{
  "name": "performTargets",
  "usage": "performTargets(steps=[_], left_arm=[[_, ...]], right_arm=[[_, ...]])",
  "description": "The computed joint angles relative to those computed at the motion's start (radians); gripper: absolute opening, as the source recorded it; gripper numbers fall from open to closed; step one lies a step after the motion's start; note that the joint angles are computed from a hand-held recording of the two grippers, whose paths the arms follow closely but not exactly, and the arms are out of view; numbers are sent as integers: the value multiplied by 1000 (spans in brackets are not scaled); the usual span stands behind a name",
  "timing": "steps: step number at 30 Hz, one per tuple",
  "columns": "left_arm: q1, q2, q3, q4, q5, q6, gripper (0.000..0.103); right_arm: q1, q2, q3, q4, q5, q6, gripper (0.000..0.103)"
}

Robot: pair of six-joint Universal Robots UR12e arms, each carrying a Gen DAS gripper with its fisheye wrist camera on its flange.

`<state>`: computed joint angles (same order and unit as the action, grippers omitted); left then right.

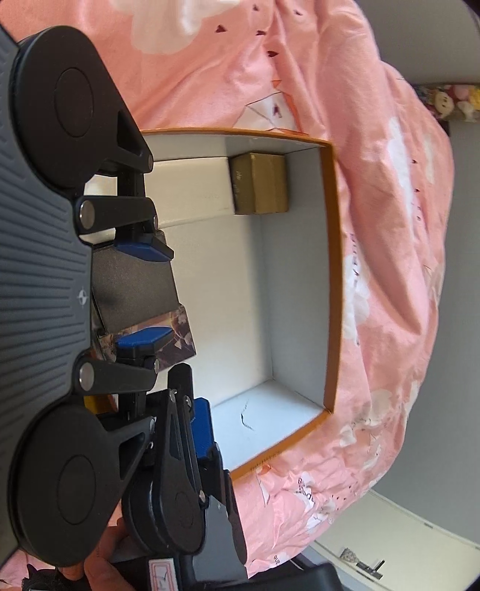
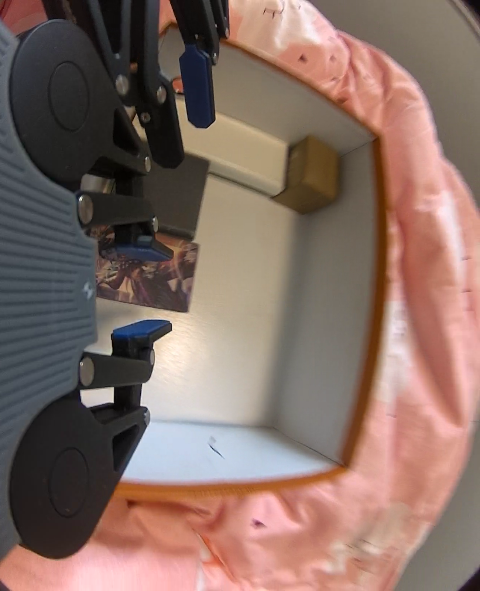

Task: Organize objects
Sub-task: 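Open both tools and withdraw them from the orange box to the item pile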

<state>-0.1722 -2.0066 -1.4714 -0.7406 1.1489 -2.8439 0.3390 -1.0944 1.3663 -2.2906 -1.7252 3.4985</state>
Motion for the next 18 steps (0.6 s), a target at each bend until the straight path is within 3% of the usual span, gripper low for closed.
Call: performTargets(steps=[11, 15, 18], left_arm=[[21, 100, -110, 102, -71, 128, 45], [41, 134, -151, 105, -124, 166, 45], [58, 151, -165, 53, -172, 206, 45]], right_arm=[[65, -127, 155, -269, -139, -16, 38], [92, -142, 194, -328, -177, -7, 40], [106, -157, 228, -349, -170, 21, 41]])
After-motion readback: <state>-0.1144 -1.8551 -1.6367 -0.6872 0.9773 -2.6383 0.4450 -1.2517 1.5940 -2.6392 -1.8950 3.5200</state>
